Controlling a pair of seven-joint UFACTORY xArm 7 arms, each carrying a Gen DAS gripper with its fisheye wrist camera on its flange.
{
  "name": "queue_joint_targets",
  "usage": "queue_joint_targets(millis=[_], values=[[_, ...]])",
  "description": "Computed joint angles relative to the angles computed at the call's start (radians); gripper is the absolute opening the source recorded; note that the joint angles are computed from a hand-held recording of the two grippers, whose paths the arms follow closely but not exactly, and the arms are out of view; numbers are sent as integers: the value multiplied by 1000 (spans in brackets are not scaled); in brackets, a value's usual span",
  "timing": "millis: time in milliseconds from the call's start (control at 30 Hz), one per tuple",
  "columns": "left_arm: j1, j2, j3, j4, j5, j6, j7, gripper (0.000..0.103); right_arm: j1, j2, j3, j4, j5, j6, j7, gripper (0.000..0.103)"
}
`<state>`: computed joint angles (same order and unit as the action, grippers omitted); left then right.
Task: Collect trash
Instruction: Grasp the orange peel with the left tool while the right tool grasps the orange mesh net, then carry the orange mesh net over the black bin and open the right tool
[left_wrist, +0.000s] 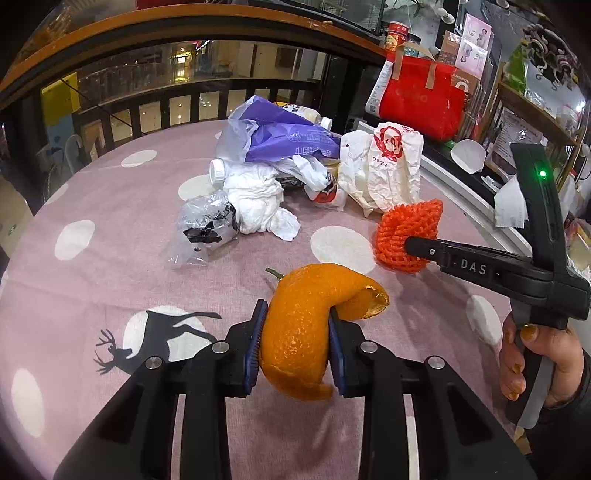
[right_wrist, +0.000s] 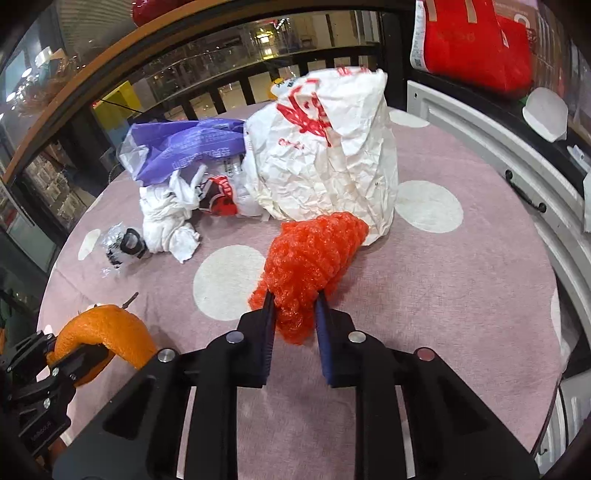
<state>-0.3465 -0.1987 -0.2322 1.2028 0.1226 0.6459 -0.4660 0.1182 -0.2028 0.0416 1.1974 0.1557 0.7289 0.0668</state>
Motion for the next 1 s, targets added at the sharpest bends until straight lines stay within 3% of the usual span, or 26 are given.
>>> queue_joint_targets(millis=[400, 600, 1000], values=[[-19, -55, -11, -47, -44, -40, 5, 28, 12, -286, -55, -216, 85, -38, -57, 20], [-37, -71, -38, -42, -34, -71, 2, 28, -34, -466, -70, -313, 29, -29, -35, 20], [-123, -4, -75, 41, -70, -127, 48, 28, -229, -700, -134, -454, -132, 125, 0, 20]])
